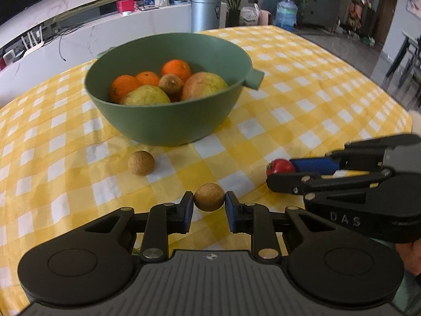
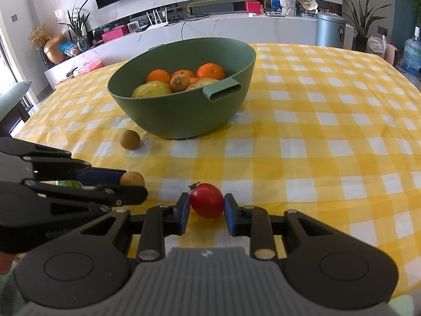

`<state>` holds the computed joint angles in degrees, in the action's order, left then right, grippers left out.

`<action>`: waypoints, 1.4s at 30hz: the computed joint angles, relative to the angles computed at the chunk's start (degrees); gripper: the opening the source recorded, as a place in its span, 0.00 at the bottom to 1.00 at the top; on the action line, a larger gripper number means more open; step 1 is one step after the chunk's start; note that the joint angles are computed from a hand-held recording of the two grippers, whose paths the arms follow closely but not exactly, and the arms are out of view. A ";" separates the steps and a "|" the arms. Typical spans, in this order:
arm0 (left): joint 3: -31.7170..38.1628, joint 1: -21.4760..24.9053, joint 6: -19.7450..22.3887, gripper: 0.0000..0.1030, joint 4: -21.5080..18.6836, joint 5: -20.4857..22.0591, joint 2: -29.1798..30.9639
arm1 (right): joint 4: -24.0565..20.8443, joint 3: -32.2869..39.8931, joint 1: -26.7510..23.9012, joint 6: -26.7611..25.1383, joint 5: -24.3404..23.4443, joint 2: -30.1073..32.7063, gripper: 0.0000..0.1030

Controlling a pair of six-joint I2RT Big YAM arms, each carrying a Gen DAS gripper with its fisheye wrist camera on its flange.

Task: Organize fruits
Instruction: 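Grasp the red cherry tomato with the right tool while the left tool grasps a brown kiwi, then carry the tomato and kiwi over the green colander and lower them in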

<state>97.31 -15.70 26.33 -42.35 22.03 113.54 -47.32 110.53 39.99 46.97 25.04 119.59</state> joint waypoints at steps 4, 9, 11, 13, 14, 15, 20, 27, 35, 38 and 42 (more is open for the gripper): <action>-0.12 0.52 -2.22 0.28 0.72 1.37 -0.76 | 0.87 -0.48 0.19 -0.63 0.35 -0.37 0.24; 0.19 0.93 -5.08 0.28 1.20 2.02 -1.69 | 1.97 -0.95 0.57 -2.26 1.76 -1.14 0.24; 0.85 1.13 -6.08 0.28 0.75 2.43 -1.83 | 2.41 -1.37 0.64 -2.97 2.64 -1.64 0.24; 1.70 1.30 -6.70 0.28 -0.09 3.03 -1.75 | 3.25 -2.09 0.59 -3.13 3.17 -2.41 0.24; 2.02 1.36 -7.04 0.28 -0.34 3.17 -1.78 | 3.64 -2.31 0.57 -3.20 3.36 -2.69 0.24; 2.49 1.40 -7.39 0.28 -0.64 3.20 -1.80 | 3.92 -2.46 0.51 -3.43 3.57 -3.00 0.24; 4.77 1.57 -9.23 0.28 -1.61 3.59 -1.69 | 5.00 -1.96 0.34 -5.87 4.37 -3.88 0.24; 11.23 1.66 -13.04 0.28 -4.19 4.82 0.85 | 6.36 0.70 -0.81 -10.93 3.89 -3.79 0.24; 20.50 1.48 -14.38 0.28 -8.65 5.63 5.79 | 5.32 6.04 -2.80 -15.47 0.33 -1.78 0.24; 24.42 1.40 -14.18 0.28 -10.74 4.92 7.96 | 4.37 8.94 -3.72 -17.32 -1.38 -0.26 0.24; 31.17 1.49 -14.44 0.28 -14.34 3.87 11.99 | 2.61 13.21 -5.40 -18.30 -5.05 2.37 0.24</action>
<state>128.48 -14.21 11.89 -56.69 25.91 125.53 -44.71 123.74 34.59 28.67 19.99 121.96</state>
